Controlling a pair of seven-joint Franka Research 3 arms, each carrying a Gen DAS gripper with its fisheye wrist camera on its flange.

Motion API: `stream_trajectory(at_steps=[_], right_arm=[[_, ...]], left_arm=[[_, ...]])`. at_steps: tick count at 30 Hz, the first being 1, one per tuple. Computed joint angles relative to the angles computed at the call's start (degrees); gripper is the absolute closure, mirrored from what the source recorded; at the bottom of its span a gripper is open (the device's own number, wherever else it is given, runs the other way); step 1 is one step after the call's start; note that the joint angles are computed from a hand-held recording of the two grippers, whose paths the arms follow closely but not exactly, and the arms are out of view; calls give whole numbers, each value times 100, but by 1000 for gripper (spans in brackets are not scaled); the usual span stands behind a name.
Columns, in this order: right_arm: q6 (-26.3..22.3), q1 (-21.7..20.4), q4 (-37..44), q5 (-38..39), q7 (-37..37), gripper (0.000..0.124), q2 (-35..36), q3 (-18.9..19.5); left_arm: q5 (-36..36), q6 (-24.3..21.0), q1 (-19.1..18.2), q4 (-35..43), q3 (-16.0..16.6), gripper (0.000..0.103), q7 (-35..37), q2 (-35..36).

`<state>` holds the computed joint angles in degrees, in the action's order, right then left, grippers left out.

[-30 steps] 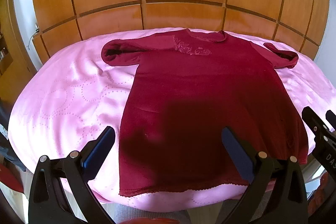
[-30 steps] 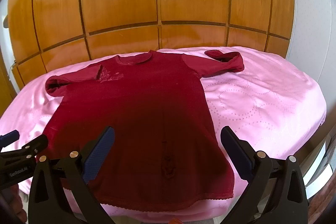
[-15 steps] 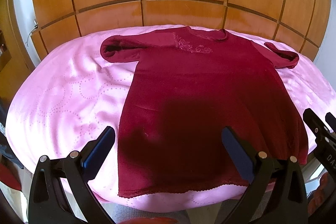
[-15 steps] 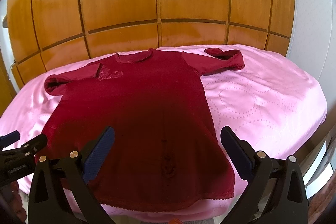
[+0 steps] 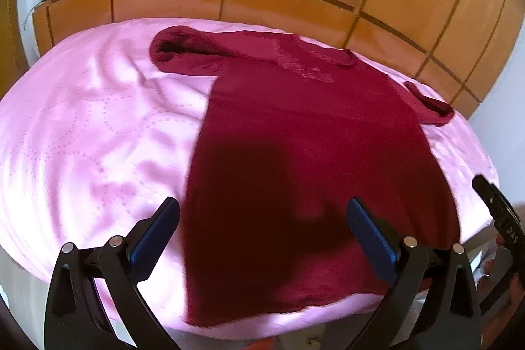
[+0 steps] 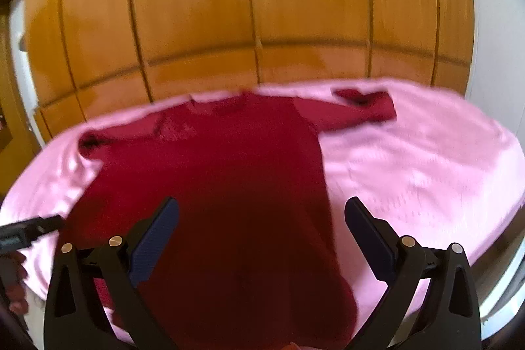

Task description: Fold small clothes

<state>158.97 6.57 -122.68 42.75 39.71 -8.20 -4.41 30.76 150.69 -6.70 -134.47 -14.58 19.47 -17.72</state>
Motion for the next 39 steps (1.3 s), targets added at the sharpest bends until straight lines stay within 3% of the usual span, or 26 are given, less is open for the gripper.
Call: stream_trajectory(at_steps=[1,3,7,11,14,16,20,24,27,30,31,34,36,37,39], right_arm=[[-305,-158,177,-469,499,24,164,15],[-808,-306,488,-577,828,24,436,-79],[-1565,-607,988,-130,911,24,888,-173],[-2384,-930,1471,269,898,24,1270,-142],[-3148,-1186,1805,727,892,30,1528,-100],[-3464,-1311,1955,874,975,32,1673,-75],[-3676,-1459,2000,933,949,48,1749,-37],[-4110,-1616,2038,1019,694,52,1746,-46],[-4432,-1704,1974,1035,534,53,1694,-84],[-4822,-1779,1938,995,466,59,1655,-138],[-4957,-1800,1938,969,472,60,1658,-157],[-5398,-1878,1925,1026,565,66,1697,-198],[-5567,-1899,1903,1042,723,82,1733,-209],[-5572,-1901,1871,1056,804,97,1726,-212],[-5502,-1892,1845,1049,887,106,1690,-217]], left_arm=[[44,-12,38,-24,7,2,-25,0],[84,51,111,-134,73,2,-60,4],[-189,556,172,-474,325,2,71,-24],[-701,1391,185,-902,576,2,334,-22],[-828,1705,311,-1033,499,2,437,25],[-783,1669,378,-988,411,2,538,82],[-528,1315,447,-819,231,2,703,177],[-96,1040,490,-723,85,2,726,217],[-86,935,358,-733,190,2,1014,203],[-543,722,182,-720,321,2,1124,127],[-776,751,97,-744,402,2,1202,91],[-1289,1553,-119,-1030,642,3,1527,23],[-1615,1661,-293,-1029,743,26,1880,57],[-1443,1409,-142,-924,554,34,1856,64],[-1136,989,52,-783,310,67,1768,56]])
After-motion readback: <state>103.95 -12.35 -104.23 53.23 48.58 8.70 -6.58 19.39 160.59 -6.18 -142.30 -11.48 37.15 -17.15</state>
